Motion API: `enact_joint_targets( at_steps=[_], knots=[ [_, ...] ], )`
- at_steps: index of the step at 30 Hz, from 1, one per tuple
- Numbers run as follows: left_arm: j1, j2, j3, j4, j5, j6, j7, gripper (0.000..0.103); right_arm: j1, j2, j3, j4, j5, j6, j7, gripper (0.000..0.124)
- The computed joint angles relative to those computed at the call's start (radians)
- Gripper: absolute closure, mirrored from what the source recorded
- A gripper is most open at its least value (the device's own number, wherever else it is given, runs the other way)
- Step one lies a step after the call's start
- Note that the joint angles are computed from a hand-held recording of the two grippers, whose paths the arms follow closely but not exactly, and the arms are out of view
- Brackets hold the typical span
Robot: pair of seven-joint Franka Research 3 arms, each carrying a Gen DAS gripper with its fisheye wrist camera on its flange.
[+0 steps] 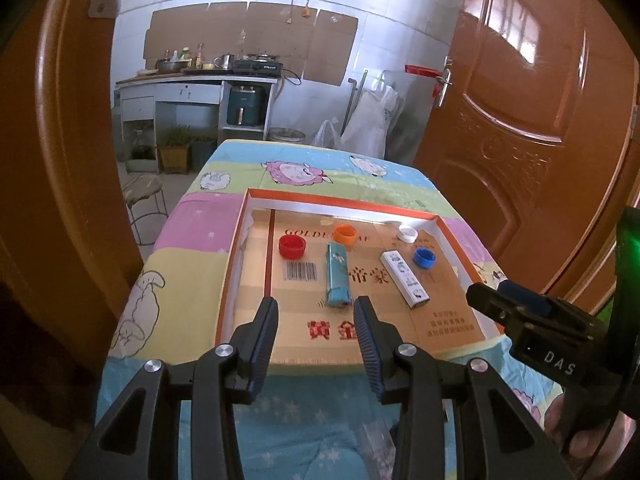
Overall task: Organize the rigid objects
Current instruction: 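Withdraw both tools from the tray toward the remaining objects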
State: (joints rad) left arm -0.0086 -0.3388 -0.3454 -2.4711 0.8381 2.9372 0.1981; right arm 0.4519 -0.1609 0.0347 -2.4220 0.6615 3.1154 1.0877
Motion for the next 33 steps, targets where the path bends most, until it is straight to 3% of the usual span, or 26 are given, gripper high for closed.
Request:
enact_joint_targets(
  at_steps=[9,21,33],
  knots=[
    [-0.024,-0.065,-0.026,-0.06,-0.023,0.005,-0.007,0.064,-0.014,-0.094,0.012,-0.096,-0.062,0.009,0.085,0.063],
    [-0.061,-0.08,-0.093,-0.1,-0.048,0.008,-0.026,0.064,0.039,-0.201,-0.04,-0.216,-0.095,0.018,0.132,0.064],
    [-0.148,-0.034,-0.086,-0.109,-0.065,-0.047,-0.018,0.064,0.041,-0.258,-0.049,-0.27,-0.142,0.024,0.185,0.063]
  ],
)
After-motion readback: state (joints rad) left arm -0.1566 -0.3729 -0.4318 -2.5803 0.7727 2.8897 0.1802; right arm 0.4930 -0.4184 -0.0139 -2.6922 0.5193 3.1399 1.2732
